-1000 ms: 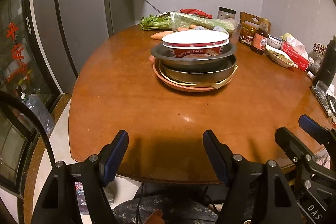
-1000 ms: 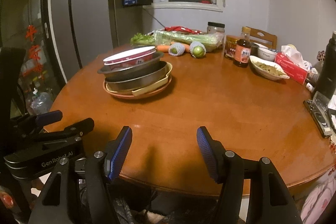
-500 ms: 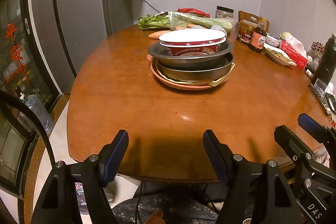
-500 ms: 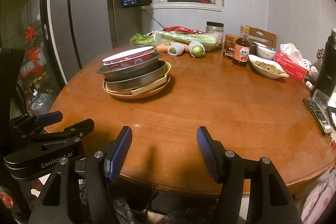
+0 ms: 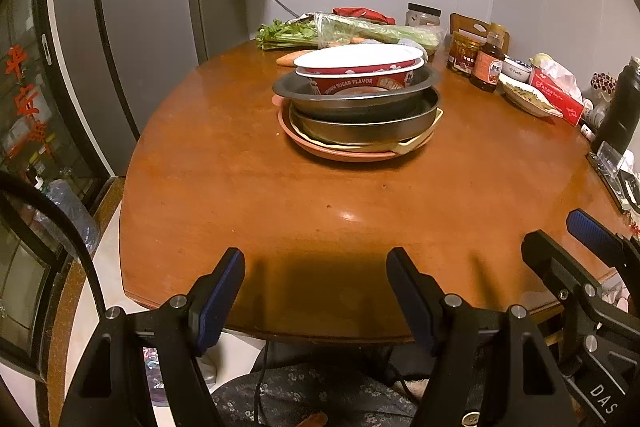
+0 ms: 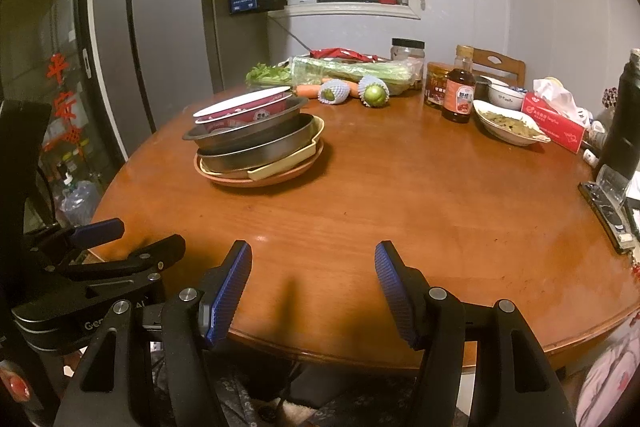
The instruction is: Organize plates and bowls
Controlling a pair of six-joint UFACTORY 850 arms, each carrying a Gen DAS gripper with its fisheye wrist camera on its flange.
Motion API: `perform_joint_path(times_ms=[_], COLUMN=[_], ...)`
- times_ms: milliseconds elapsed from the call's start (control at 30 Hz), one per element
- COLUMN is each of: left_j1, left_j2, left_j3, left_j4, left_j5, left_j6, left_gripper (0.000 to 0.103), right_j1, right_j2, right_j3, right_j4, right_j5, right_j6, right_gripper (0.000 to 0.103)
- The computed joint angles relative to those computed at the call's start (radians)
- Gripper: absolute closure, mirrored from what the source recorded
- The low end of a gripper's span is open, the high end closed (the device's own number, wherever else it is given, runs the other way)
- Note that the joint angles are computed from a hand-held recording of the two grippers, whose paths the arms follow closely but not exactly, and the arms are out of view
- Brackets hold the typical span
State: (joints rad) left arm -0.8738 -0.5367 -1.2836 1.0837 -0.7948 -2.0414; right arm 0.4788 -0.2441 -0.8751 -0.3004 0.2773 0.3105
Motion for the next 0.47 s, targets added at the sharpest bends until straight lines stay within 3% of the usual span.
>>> perform_joint_path(times_ms=[467], left_j1=[0.01], left_j2=[-0.006], left_j3=[0.001], left_j4=[0.002], left_j5=[0.029], left_j6=[-0.007], left_gripper=[0.03], right_j1=[-0.008], right_j2=[-0.02], right_j3=[-0.014], right_j4=[-0.075], right_j5=[-0.006], right_j6=[0.085], right_gripper=[0.037])
